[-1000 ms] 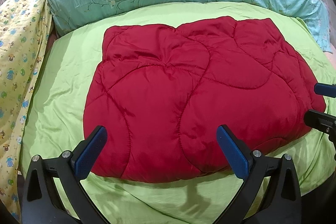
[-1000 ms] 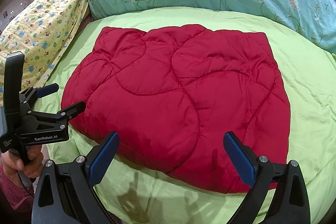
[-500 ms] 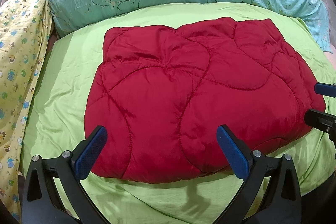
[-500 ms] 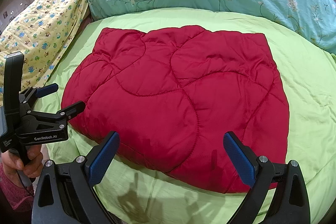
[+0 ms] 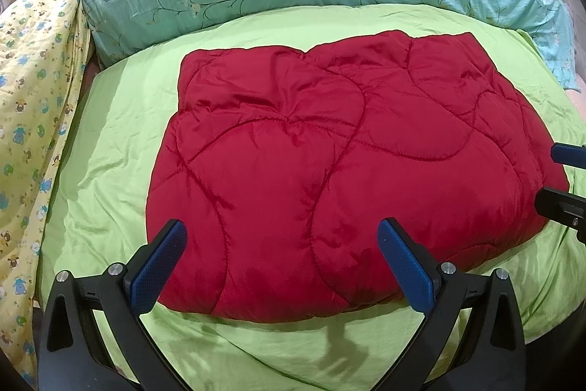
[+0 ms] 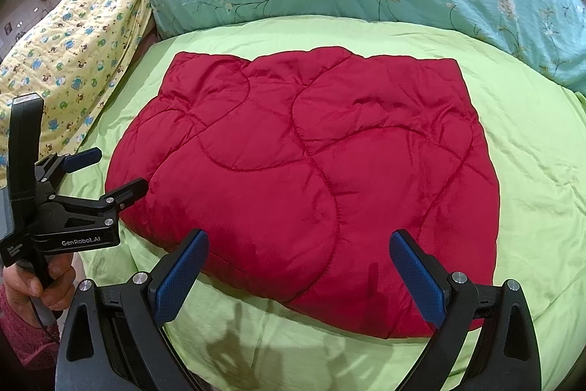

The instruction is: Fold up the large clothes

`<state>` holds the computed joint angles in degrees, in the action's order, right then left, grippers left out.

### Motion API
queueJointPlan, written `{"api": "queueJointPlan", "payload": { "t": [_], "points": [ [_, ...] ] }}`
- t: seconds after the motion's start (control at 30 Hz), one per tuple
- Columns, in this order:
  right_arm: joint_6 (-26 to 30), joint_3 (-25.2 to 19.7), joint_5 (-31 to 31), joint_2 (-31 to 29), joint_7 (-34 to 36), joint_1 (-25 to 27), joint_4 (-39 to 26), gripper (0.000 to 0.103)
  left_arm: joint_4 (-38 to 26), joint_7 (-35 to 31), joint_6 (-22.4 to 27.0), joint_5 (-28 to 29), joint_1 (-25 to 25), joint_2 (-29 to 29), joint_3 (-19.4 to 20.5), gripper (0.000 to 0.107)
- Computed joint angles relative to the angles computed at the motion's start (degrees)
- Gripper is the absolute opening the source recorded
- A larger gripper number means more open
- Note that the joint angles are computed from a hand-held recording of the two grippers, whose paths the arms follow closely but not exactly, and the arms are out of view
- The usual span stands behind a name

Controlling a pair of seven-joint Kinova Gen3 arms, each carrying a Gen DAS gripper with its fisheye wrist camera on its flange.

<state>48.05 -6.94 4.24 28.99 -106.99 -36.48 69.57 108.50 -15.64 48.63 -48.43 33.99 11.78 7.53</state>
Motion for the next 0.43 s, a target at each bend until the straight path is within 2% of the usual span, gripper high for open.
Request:
{"api": "queueJointPlan", "payload": {
  "t": [0.27, 0.43],
  "points": [
    [-0.4, 0.1, 0.1, -0.1, -0.6, -0.2, 0.5, 0.100, 0.0, 0.5, 0.0, -0.1, 0.1, -0.1, 0.0, 0.103],
    [-0.9, 0.2, 0.1, -0.1, -1.0, -0.3, 0.7, 0.100, 1.0, 0.7, -1.9, 0.1, -0.8, -1.2, 0.0, 0.103]
  ]
}}
